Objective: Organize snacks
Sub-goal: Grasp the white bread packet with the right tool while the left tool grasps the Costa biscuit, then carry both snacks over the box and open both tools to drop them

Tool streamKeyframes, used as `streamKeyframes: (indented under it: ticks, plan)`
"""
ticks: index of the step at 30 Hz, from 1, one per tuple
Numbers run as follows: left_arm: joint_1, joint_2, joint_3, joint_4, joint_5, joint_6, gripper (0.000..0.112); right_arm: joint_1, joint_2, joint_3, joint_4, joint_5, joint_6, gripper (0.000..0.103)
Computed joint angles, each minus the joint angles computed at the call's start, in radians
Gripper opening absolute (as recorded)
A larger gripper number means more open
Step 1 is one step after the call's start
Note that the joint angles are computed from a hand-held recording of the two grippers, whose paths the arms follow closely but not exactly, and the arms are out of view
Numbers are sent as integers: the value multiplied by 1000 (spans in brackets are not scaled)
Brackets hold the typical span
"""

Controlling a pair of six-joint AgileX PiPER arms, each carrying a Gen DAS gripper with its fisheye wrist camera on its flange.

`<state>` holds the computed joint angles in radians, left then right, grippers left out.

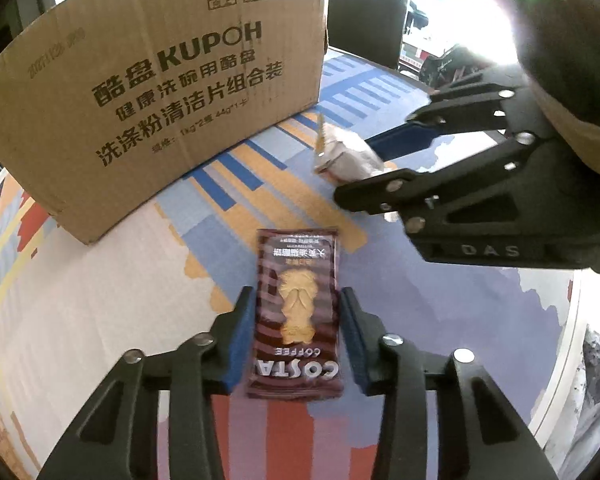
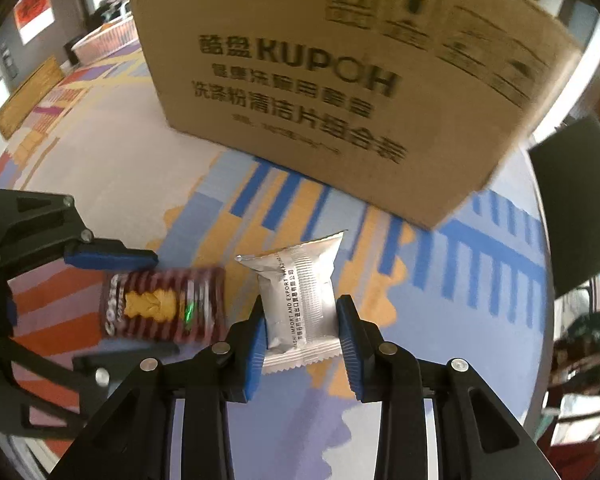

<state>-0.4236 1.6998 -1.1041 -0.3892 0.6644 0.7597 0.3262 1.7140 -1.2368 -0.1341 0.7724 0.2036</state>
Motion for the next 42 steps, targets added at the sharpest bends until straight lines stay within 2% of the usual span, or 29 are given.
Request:
streamKeyframes:
  ticks: [8, 15, 18, 25, 34, 42]
  plan:
    - [-26, -11, 37, -12, -61, -112, 37, 45, -131, 122, -82, -54, 178, 34]
    - [-25, -74, 84, -16, -93, -173, 37, 34, -202, 195, -59, -63, 171, 34]
    - [-12, -132, 123, -16, -106, -179, 37, 47, -199, 192, -68, -69, 205, 34]
    - [-33, -191, 102, 46, -119, -304, 37, 70, -253, 199, -115, -70, 279, 34]
    - [-3, -265, 51, 23, -102, -317, 37, 94, -319, 157, -161, -61, 353, 34]
    - [27, -281, -32, 27, -96, -333, 37, 113, -322, 63, -229, -29, 412, 34]
